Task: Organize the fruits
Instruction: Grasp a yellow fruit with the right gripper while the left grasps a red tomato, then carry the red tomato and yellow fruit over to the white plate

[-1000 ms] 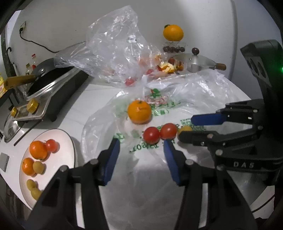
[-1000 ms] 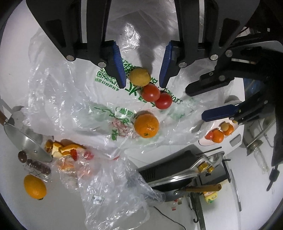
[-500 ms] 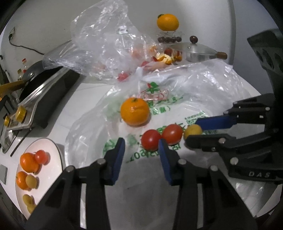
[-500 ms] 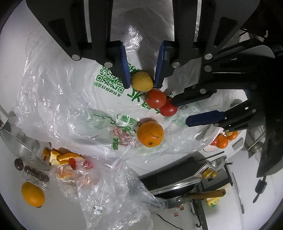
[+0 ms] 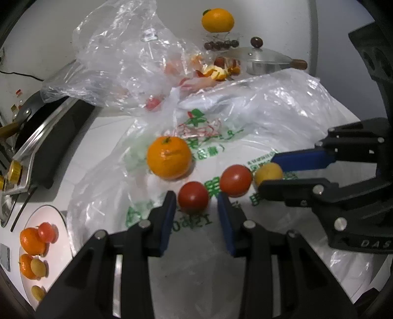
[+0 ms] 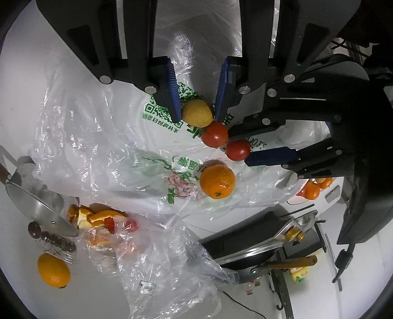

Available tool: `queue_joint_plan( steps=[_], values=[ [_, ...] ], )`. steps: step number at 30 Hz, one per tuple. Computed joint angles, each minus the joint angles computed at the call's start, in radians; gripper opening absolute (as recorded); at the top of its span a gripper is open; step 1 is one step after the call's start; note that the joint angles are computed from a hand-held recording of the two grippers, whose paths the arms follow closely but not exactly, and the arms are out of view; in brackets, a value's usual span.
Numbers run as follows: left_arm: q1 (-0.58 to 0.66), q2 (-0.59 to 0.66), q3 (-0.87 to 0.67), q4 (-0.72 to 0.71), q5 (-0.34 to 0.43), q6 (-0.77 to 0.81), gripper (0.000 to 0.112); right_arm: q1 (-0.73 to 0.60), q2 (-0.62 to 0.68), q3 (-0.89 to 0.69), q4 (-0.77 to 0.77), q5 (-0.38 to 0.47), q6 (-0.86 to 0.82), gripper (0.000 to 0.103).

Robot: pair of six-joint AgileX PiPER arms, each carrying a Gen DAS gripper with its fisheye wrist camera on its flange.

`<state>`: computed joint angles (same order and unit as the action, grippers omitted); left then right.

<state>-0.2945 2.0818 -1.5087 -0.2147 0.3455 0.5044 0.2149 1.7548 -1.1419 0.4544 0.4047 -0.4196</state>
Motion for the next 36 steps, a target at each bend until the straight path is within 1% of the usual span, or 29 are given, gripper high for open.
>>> queue_joint_plan(
  steps=[1,3,6,12,25,36],
  values=[
    [0.000,0.002,-0.005,-0.010,0.004,0.010,0.035,0.000,-0.001,0.000,0.001,-0.001,-0.001,0.030],
    [-0.001,0.010,-0.019,-0.027,0.018,0.026,0.026,-0.001,-0.005,0.002,0.004,-0.002,-0.003,0.030],
    [0.000,0.013,-0.024,-0.037,0.025,0.033,0.026,0.000,-0.013,0.007,0.004,-0.006,-0.002,0.030],
    [0.013,-0.017,0.014,-0.126,0.026,0.110,0.026,0.009,-0.030,0.013,-0.039,-0.010,0.040,0.030],
    [0.057,-0.179,0.180,-0.409,0.001,0.361,0.026,0.080,-0.113,0.034,-0.245,-0.012,0.256,0.030],
    [0.120,-0.314,0.301,-0.598,-0.005,0.536,0.026,0.163,-0.168,0.022,-0.418,0.012,0.430,0.030]
  ],
)
